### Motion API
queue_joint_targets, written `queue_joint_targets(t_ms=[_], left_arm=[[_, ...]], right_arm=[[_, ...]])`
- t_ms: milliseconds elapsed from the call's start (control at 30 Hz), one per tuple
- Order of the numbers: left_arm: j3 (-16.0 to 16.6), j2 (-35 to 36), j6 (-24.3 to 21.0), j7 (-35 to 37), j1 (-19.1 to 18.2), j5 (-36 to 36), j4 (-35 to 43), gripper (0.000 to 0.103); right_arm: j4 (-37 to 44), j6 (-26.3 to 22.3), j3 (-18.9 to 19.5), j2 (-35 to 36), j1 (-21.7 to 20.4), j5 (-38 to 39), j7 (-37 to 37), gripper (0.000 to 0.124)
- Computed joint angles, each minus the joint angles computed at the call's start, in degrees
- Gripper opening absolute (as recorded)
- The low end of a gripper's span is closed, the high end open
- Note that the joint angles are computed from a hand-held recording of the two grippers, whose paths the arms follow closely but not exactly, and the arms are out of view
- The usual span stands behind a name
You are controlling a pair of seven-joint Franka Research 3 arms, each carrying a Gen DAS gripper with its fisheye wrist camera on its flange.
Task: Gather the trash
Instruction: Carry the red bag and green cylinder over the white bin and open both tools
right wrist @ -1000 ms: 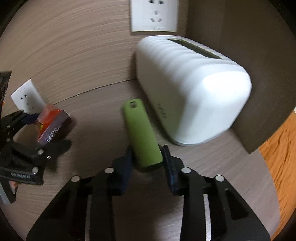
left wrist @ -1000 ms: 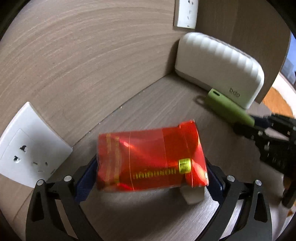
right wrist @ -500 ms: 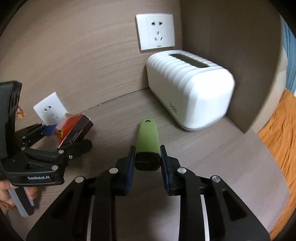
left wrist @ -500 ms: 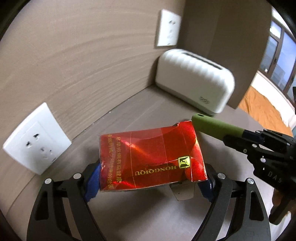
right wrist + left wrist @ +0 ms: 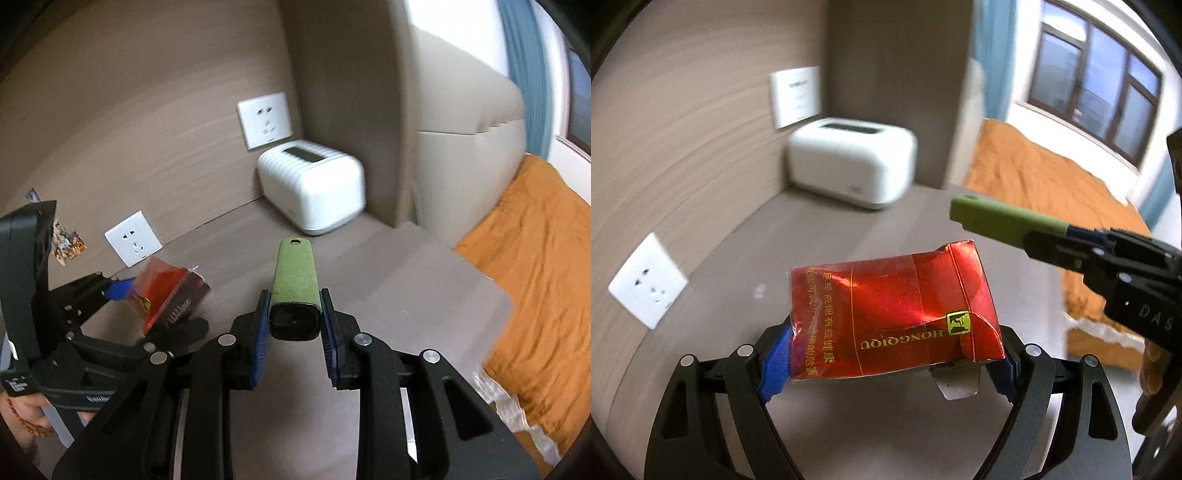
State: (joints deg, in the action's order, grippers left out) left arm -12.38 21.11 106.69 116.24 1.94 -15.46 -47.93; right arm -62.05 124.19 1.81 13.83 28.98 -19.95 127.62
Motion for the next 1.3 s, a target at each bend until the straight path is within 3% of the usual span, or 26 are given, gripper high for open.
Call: queue_joint_targets(t_ms=[167, 333, 567, 800, 1033, 1300], left_arm=[[-0.8, -11.4, 2.32, 6.62, 0.08, -5.56, -15.7, 0.083], [0.52, -18.71, 1.7, 12.3, -3.23, -10.06, -25.58, 0.083], [2.14, -25.27, -0.47, 16.54, -8.8, -13.06, -35.87, 0.083], [2.21, -28.45, -0.09, 18.09, -13.24, -11.98, -44.34, 0.083], [1.05, -30.27, 4.56, 19.58, -17.24, -9.01, -54.64, 0.083], [-0.64, -24.98, 12.54, 17.34, -19.15, -3.97, -62.39, 0.083]], right_arm=[[-13.89, 1.33, 1.23, -11.39, -0.25, -6.79, 8.58, 0.027], [-25.43, -1.54, 5.12, -21.68, -3.32, -10.71, 17.42, 0.027], [-37.56, -7.04, 9.94, -32.91, -8.27, -9.06, 24.55, 0.027], [-47.33, -8.42, 12.97, -40.07, -12.67, -3.94, 27.98, 0.027], [-60.4, -5.05, 13.46, -47.4, -16.13, 3.33, 29.23, 0.027], [-76.6, 7.3, 12.3, -48.69, -17.91, 10.99, 27.55, 0.027]])
